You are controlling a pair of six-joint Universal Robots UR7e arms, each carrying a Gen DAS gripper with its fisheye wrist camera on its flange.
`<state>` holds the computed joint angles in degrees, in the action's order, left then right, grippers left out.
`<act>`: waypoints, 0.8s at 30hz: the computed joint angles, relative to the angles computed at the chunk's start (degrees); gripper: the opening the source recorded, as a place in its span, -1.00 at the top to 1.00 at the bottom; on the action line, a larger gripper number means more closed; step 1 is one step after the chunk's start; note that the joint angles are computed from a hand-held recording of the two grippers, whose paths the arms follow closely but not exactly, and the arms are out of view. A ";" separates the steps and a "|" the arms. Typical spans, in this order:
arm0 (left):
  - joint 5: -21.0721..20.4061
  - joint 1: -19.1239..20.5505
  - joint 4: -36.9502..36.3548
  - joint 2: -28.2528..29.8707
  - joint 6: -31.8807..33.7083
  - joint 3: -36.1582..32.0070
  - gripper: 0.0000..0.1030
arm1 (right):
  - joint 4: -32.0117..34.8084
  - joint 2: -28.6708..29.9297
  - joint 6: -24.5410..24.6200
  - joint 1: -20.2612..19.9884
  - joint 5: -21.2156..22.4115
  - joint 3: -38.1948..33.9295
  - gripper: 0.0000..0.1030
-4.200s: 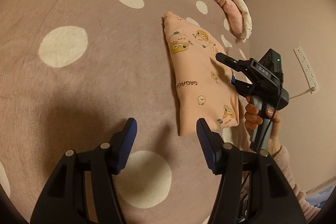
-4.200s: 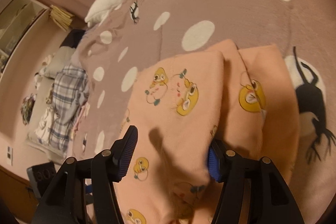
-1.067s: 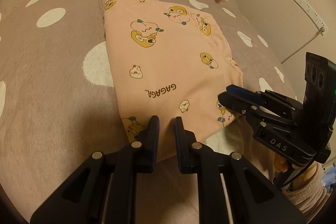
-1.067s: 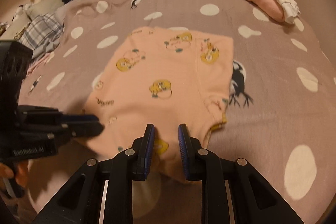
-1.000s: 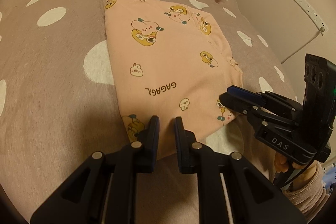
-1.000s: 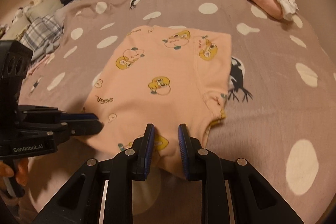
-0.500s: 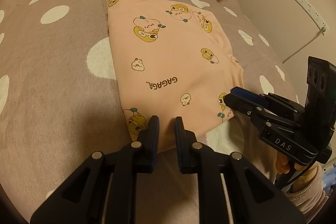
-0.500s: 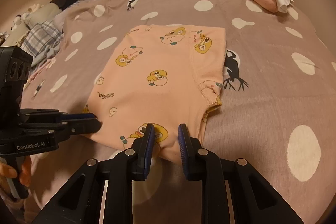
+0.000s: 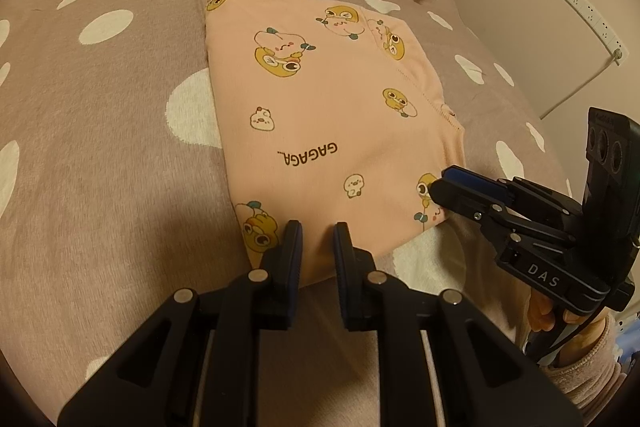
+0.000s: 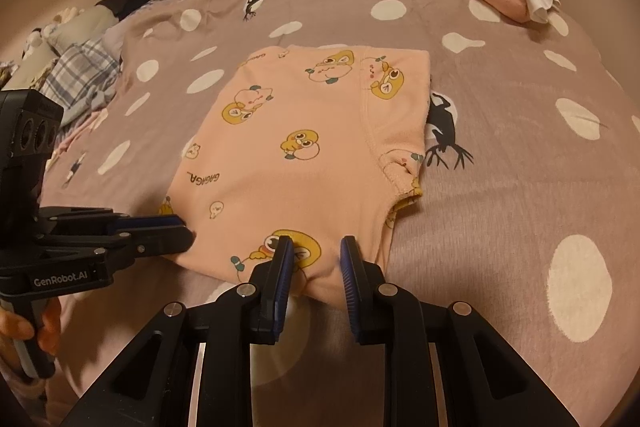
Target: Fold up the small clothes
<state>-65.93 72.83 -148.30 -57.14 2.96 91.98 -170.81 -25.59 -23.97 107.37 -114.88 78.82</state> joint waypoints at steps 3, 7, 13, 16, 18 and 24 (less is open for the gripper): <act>0.25 -0.04 -0.02 0.02 0.06 0.11 0.69 | -0.01 -0.17 -0.10 -0.10 0.23 0.21 0.54; 0.60 -0.14 0.17 -0.07 0.14 0.28 0.67 | -0.08 -0.53 0.03 -0.24 0.67 0.63 0.54; 1.24 -0.36 0.02 -0.23 0.51 0.69 0.65 | -0.17 -1.10 0.44 -0.50 1.33 1.42 0.53; 1.46 -0.45 -0.03 -0.29 0.66 0.89 0.63 | -0.16 -1.23 0.52 -0.56 1.45 1.60 0.53; 1.53 -0.50 0.02 -0.24 0.58 0.86 0.63 | -0.24 -1.26 0.61 -0.57 1.51 1.68 0.53; 1.62 -0.59 -0.14 -0.26 0.35 1.04 0.62 | -0.38 -1.36 1.00 -0.64 1.75 1.87 0.52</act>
<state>-64.31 72.24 -148.43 -57.40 3.30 93.03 -171.19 -26.96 -22.96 106.73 -113.13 80.69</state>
